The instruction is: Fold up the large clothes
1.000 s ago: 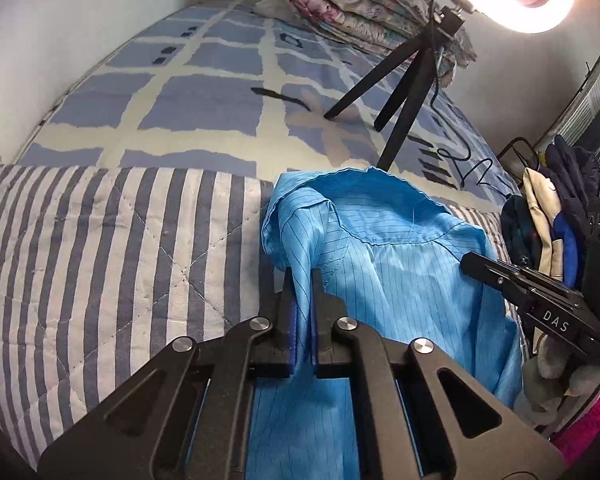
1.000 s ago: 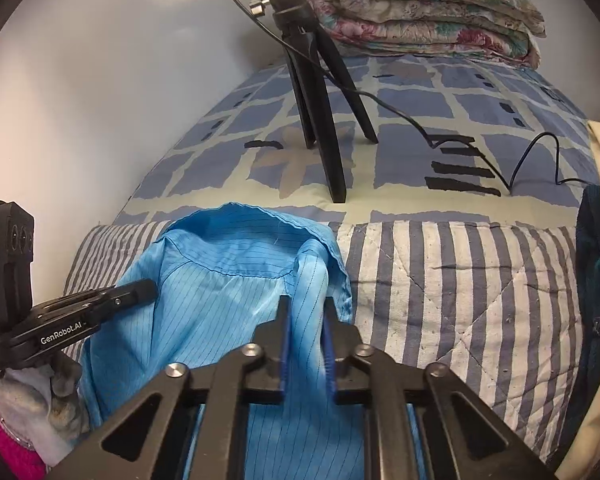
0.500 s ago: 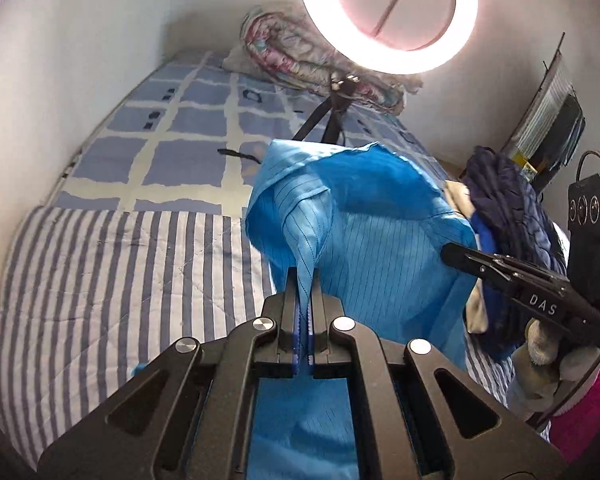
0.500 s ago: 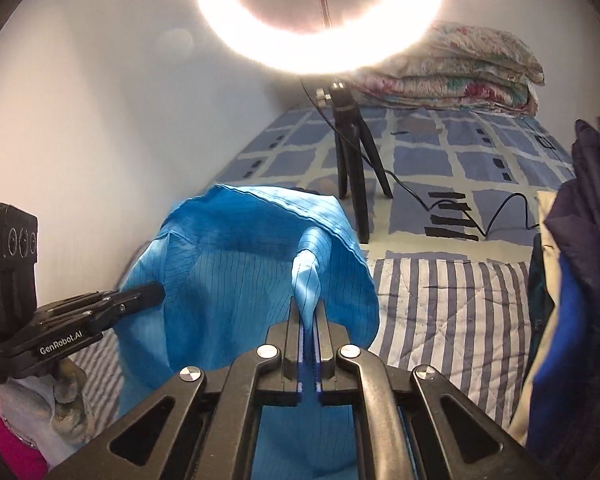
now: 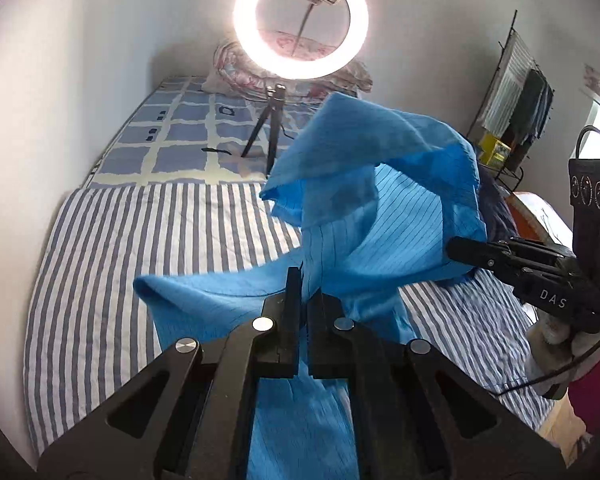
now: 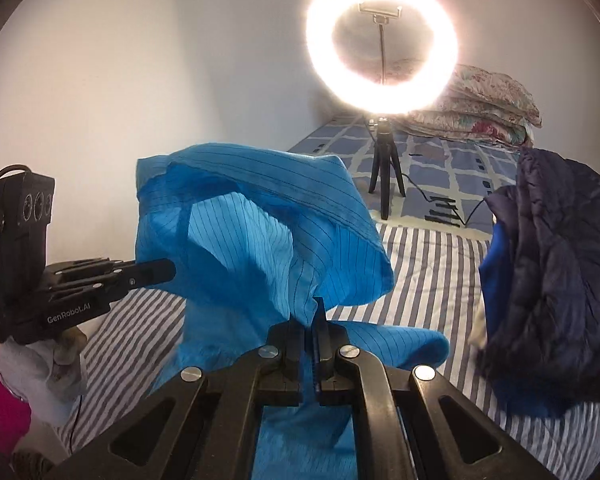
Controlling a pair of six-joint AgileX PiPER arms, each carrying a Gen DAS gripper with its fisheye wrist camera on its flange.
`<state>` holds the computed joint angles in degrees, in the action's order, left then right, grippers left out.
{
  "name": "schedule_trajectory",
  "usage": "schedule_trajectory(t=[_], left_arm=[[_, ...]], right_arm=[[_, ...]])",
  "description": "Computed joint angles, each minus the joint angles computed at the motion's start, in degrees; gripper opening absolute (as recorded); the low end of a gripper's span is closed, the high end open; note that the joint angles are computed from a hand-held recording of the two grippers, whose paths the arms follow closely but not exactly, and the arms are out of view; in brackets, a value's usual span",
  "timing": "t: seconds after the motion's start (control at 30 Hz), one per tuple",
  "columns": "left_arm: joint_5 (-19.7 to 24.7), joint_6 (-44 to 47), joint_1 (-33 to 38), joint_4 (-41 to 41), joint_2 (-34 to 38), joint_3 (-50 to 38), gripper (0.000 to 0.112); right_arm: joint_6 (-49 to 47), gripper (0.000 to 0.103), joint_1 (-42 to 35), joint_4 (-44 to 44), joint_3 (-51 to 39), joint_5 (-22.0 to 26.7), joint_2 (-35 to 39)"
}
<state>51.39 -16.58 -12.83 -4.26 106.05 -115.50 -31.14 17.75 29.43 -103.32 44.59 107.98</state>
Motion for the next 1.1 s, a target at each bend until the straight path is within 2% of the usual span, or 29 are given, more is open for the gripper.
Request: schedule_trajectory(t=[0.13,0.37,0.43,0.5,0.67,0.77,0.83,0.87,1.0,1.1], left_arm=[[-5.3,-1.3,-3.0,1.0,-9.8,15.9,0.0],[-11.3,-11.1,-11.1,8.1,-23.5,38.9,0.0],[-12.2,-15.5,-13.7,11.5,-25.9,43.6,0.0],[-12.4,-16.8,-15.2,11.7,-27.2,47.5,0.0],[-10.4,-23.4,-20.1,16.7,-30.0,53.1,0.0],[-8.3,-28.3,-23.9,20.6,-33.4,56.8,0.005],[-7.1,-32.3,-26.6,22.1,-36.9,59.9,0.028],[-6.5,-34.3,-28.0,23.5,-38.5,61.4,0.034],[-3.5,-40.1,-31.9,26.2,-44.8,64.6,0.036],[-5.0,-38.0,-27.4,21.3,-49.4,66.2,0.038]], right_arm=[[-7.3,0.0,-0.6,6.2,20.1,-5.9,-11.9],[-17.7,0.0,0.6,11.4,46.4,-15.2,-26.5],[-19.7,0.0,0.5,12.9,52.1,-16.5,-29.0],[-19.3,0.0,1.3,12.1,56.3,-18.1,-30.7],[-18.8,0.004,3.1,8.8,63.9,-20.6,-34.4],[-15.3,0.005,3.9,3.0,67.1,-20.3,-39.0],[-15.7,0.007,2.0,2.0,68.1,-17.8,-41.9],[-16.5,0.009,0.8,2.3,67.9,-15.9,-42.7],[-25.0,0.013,-7.1,7.4,68.9,-7.3,-48.1],[-32.3,0.021,-16.3,14.3,68.1,1.8,-49.1]])
